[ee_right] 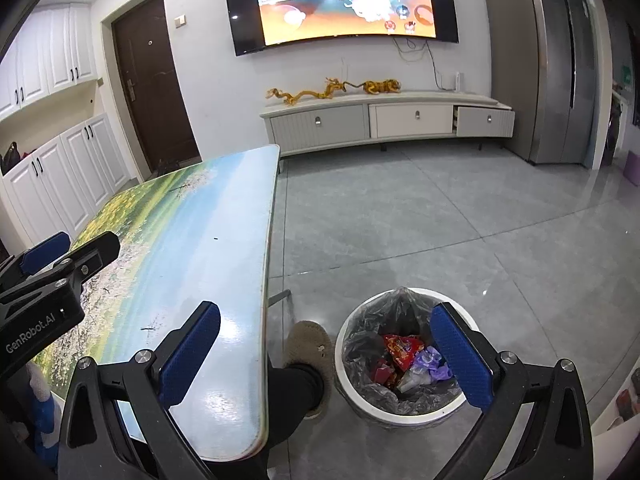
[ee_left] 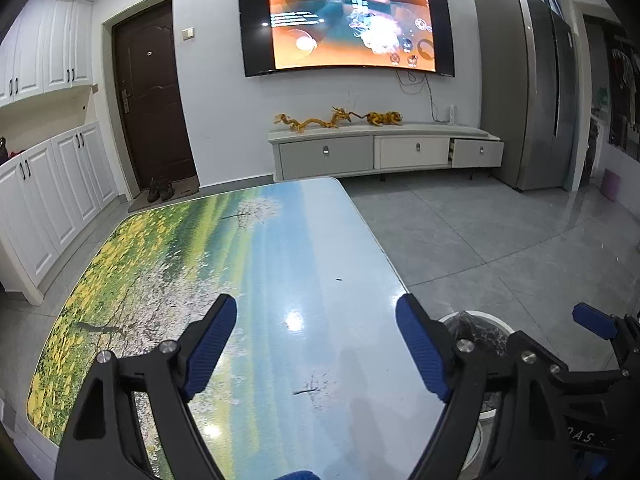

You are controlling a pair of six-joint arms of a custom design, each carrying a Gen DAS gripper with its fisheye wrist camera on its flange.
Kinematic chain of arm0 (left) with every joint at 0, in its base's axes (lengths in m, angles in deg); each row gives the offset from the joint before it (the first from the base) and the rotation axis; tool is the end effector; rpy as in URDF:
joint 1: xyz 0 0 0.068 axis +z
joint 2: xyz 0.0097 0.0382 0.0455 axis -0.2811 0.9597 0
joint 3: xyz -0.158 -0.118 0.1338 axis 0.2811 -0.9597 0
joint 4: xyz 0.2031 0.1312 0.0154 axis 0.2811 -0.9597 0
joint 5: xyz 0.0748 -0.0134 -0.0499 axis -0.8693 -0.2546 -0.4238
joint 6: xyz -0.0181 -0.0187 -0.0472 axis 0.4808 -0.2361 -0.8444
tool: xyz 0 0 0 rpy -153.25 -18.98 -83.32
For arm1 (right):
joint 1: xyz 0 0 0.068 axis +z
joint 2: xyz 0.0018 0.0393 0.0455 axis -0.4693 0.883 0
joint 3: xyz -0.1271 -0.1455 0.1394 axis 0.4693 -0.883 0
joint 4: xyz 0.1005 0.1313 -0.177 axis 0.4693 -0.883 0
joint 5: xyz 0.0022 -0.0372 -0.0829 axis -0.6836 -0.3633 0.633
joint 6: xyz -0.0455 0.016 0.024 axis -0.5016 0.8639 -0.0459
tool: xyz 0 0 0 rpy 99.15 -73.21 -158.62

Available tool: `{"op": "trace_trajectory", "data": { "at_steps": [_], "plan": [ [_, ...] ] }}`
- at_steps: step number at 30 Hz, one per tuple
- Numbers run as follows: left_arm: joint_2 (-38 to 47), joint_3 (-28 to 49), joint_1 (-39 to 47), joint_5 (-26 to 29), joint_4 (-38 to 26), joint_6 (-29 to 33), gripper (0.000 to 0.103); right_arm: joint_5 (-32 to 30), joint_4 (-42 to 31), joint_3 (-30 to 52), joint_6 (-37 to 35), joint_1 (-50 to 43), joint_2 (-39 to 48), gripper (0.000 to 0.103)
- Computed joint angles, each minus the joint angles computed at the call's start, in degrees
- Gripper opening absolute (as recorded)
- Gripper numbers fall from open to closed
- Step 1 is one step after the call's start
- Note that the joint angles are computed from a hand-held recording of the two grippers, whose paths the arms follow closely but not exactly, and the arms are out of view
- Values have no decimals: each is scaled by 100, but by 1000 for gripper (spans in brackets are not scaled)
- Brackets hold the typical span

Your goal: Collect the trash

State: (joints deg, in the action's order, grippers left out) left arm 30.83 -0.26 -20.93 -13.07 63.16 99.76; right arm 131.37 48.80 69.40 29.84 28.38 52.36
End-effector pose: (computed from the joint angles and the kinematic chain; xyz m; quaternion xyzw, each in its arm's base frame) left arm 0.2270 -0.0233 0.1573 0.1457 0.8645 -0.0394 0.4795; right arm 0.1650 0.2027 0.1276 0.1467 0.8922 -0.0002 0.4272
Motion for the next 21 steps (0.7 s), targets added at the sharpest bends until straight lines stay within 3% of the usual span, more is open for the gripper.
{"op": "trace_trajectory", "data": {
  "at_steps": [9, 21],
  "plan": [
    [-122, -112, 739, 513, 70, 50, 82, 179, -304, 530, 82, 194, 449, 103],
    [22, -49, 1004, 657, 48, 25, 82, 213, -338, 827, -39, 197, 713, 103]
  ]
}}
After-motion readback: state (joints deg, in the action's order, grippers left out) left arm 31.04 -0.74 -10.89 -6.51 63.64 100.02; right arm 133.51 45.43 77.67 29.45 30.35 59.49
